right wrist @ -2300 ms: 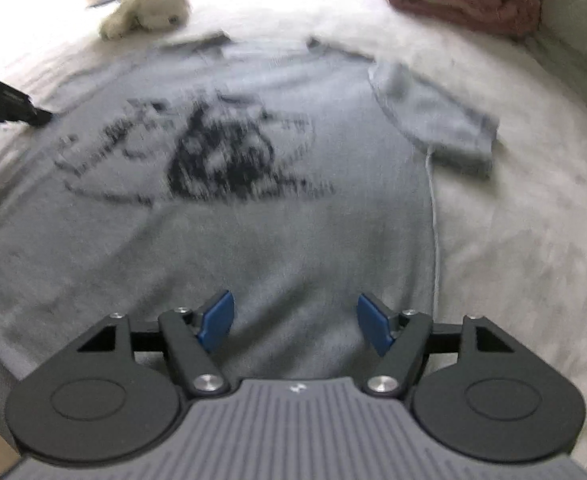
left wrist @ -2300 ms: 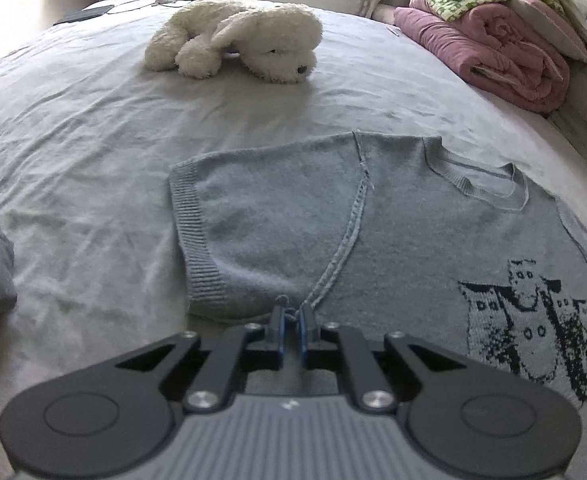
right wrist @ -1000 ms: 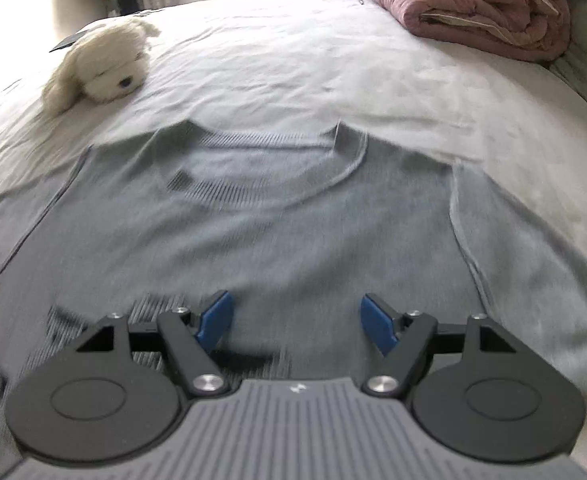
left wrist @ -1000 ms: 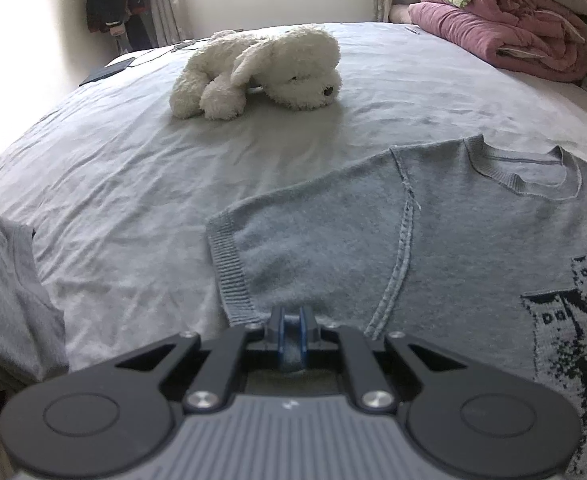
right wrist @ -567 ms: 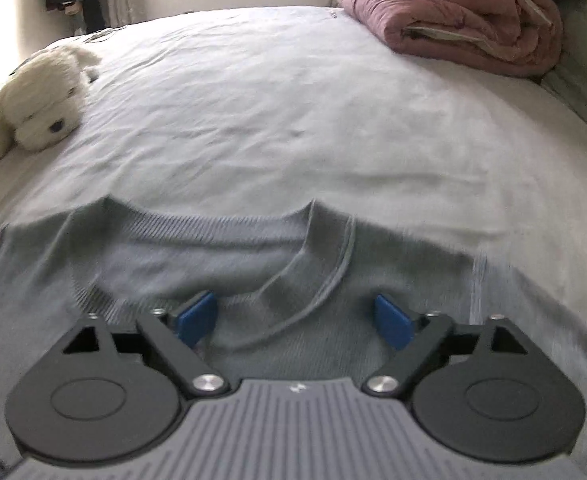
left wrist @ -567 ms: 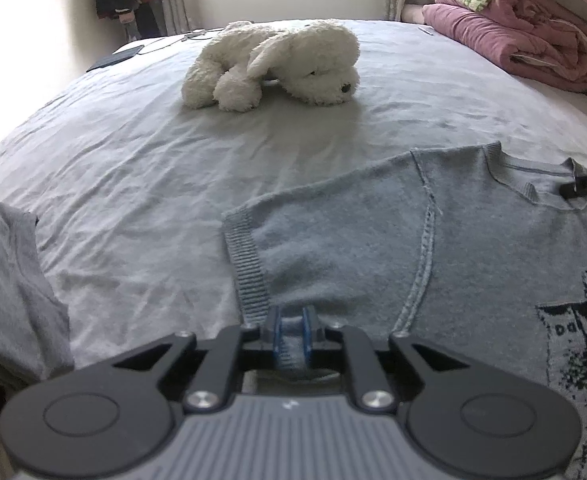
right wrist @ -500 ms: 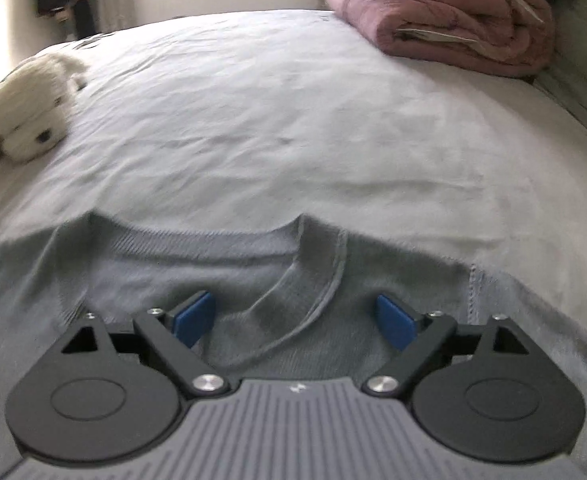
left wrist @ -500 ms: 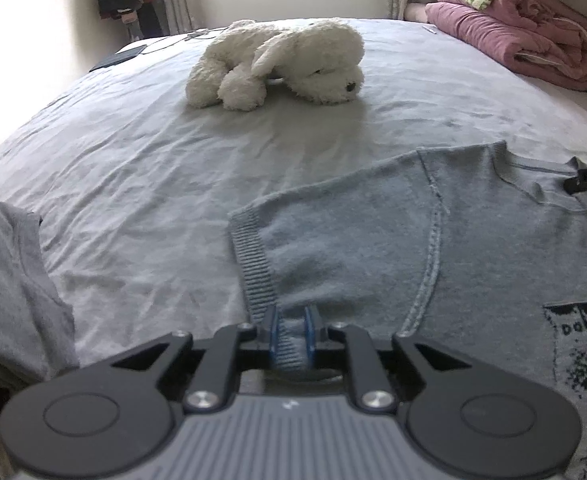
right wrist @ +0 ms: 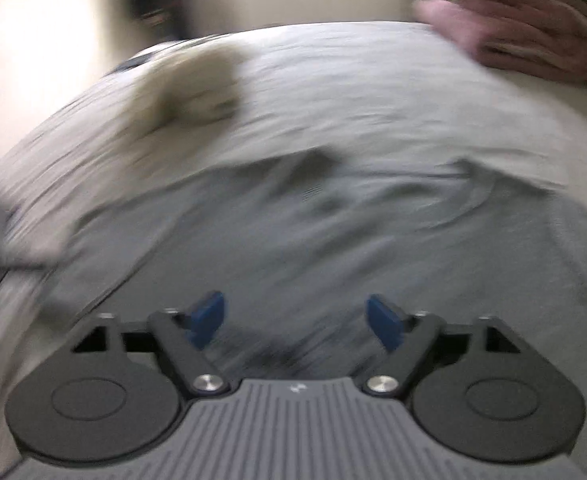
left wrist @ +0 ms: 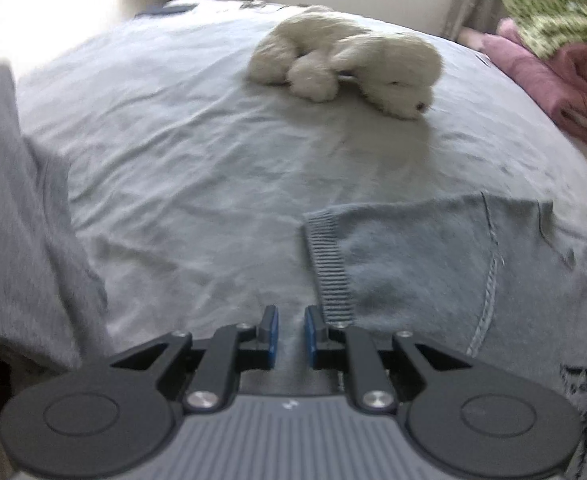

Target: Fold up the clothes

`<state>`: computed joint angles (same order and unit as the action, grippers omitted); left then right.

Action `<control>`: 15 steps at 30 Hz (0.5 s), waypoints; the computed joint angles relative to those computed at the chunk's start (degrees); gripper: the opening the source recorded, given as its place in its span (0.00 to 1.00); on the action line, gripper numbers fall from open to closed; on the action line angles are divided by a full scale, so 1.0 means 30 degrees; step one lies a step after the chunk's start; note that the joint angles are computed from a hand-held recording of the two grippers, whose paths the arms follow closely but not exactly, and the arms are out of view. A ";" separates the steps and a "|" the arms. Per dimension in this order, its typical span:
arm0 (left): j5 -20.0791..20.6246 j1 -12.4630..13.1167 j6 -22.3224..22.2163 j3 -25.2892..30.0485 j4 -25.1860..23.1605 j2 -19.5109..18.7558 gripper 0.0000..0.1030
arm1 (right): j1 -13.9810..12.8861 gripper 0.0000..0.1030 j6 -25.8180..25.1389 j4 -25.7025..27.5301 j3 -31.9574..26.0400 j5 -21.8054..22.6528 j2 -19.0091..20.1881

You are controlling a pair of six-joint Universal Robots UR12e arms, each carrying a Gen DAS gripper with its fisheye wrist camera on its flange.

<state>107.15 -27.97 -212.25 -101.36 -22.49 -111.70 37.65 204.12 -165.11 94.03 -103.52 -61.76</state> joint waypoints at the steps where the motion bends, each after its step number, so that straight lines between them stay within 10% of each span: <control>1: -0.0241 0.0082 -0.0185 -0.0086 0.0181 0.0026 0.14 | 0.0367 0.54 -0.0824 -0.0082 -0.0116 0.0272 0.0066; 6: -0.1115 0.0196 -0.0316 -0.0339 0.1219 -0.0072 0.13 | 0.1567 0.18 -0.3595 -0.0461 -0.0928 0.2573 0.0512; 15: -0.1294 -0.0052 0.0569 -0.0297 0.2551 -0.0314 0.13 | 0.1989 0.17 -0.3256 0.0992 -0.1144 0.3167 0.0911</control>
